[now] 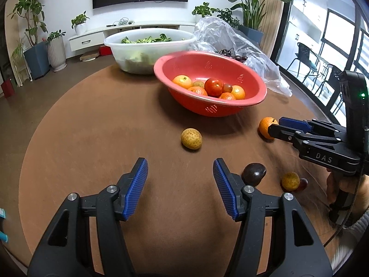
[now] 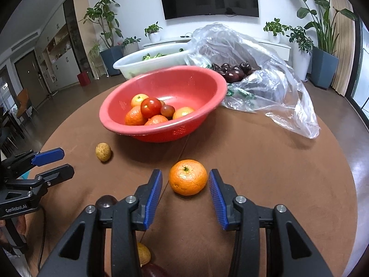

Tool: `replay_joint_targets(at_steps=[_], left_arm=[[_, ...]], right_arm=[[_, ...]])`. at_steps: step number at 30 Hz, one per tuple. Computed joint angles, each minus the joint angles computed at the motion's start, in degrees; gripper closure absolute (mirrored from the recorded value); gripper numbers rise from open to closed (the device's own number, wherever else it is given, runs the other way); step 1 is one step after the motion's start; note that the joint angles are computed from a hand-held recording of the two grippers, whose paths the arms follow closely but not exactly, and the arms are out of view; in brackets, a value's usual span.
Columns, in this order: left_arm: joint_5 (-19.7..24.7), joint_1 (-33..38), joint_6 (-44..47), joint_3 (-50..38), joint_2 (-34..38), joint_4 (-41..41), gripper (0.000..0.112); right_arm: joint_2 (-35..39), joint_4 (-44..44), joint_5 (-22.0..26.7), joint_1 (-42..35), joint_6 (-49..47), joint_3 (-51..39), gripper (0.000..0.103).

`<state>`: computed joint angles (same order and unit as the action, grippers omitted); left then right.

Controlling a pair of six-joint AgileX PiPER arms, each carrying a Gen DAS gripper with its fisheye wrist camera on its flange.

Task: Organize fruits
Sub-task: 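Grasp a tangerine on the table with the right tool, then close the left tool on a yellow-brown fruit while the right tool holds the tangerine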

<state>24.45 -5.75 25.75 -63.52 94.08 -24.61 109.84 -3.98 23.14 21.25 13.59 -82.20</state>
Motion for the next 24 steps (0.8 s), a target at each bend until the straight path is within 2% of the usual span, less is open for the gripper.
replay_joint_targets(at_steps=[16,18,24], left_arm=[[0.8,-0.1,1.7,-2.2,2.6,-2.2,0.055],[1.0,-0.1,2.2,-3.5,3.7,-2.9,0.055],[2.7,-0.1,2.6,-7.9,7.4,-4.6,0.054]], right_arm=[[2.5,-2.6,3.4,0.3,2.1,-3.6,0.059],[3.1,-3.5,4.5,0.3,3.1,-4.7,0.062],[3.8,-1.2,4.8,-0.4,0.9,-5.4,0.063]])
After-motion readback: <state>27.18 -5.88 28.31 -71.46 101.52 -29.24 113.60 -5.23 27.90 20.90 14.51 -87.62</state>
